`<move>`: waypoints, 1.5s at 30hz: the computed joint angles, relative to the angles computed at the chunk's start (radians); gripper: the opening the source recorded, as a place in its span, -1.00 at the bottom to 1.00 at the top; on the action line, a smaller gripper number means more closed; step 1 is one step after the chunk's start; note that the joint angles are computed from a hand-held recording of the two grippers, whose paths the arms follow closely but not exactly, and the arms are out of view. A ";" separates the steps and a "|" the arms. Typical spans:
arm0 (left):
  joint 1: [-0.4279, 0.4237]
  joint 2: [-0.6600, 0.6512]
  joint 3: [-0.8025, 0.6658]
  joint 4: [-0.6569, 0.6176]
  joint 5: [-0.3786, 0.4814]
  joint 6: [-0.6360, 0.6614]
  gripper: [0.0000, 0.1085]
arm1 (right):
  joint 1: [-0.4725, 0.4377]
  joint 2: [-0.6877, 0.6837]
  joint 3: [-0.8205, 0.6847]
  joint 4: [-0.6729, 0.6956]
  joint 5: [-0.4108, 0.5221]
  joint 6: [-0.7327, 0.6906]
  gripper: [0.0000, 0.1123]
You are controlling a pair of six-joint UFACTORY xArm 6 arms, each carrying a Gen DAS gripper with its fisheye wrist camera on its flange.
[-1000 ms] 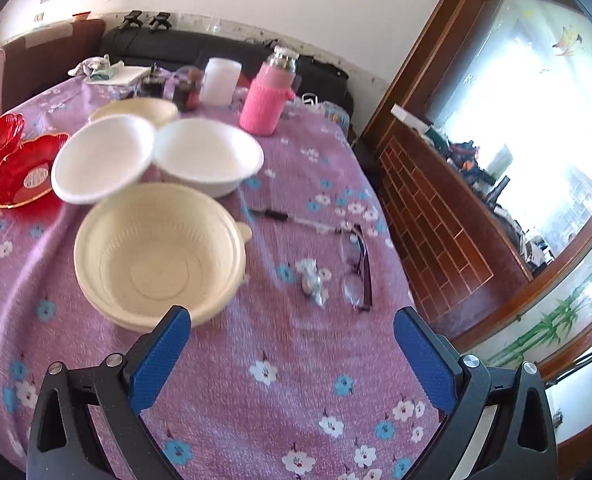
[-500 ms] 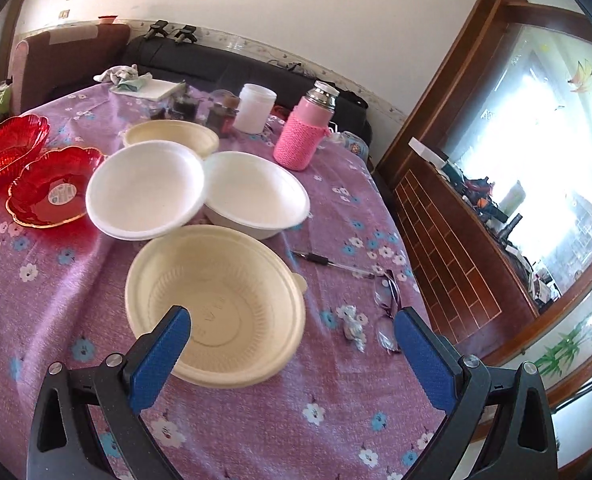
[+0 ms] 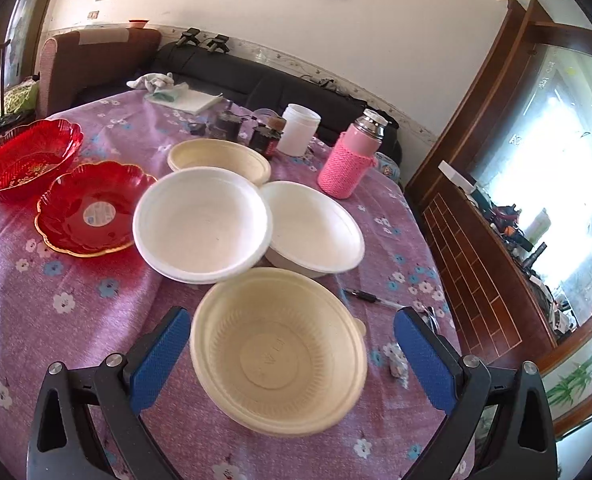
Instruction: Organize plates and bowls
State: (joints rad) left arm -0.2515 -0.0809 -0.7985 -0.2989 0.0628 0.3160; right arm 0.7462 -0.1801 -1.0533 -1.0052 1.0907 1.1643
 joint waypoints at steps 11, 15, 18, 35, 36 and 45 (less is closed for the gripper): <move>-0.016 0.003 -0.017 -0.202 0.013 0.164 0.90 | -0.005 0.129 -0.125 0.010 -0.083 -0.063 0.83; -0.015 0.000 -0.013 -0.219 0.002 0.166 0.90 | -0.010 0.179 -0.184 0.024 -0.135 -0.084 0.83; -0.017 -0.007 -0.006 -0.250 -0.011 0.186 0.90 | -0.016 0.204 -0.218 0.048 -0.190 -0.100 0.83; 0.201 0.023 -0.205 -0.400 0.251 0.243 0.59 | -0.091 0.553 -0.656 0.748 -0.491 -0.658 0.37; 0.221 0.055 -0.247 -0.404 0.288 0.235 0.50 | -0.098 0.597 -0.711 0.823 -0.475 -0.711 0.26; 0.316 0.249 -0.482 -0.455 0.495 0.193 -0.26 | -0.146 0.988 -1.275 1.036 -0.206 -0.815 -0.26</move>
State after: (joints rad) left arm 0.0643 0.1679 -1.2807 -0.7536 0.5583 0.5086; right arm 0.6002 0.8075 -2.3279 0.0305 0.8846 0.3496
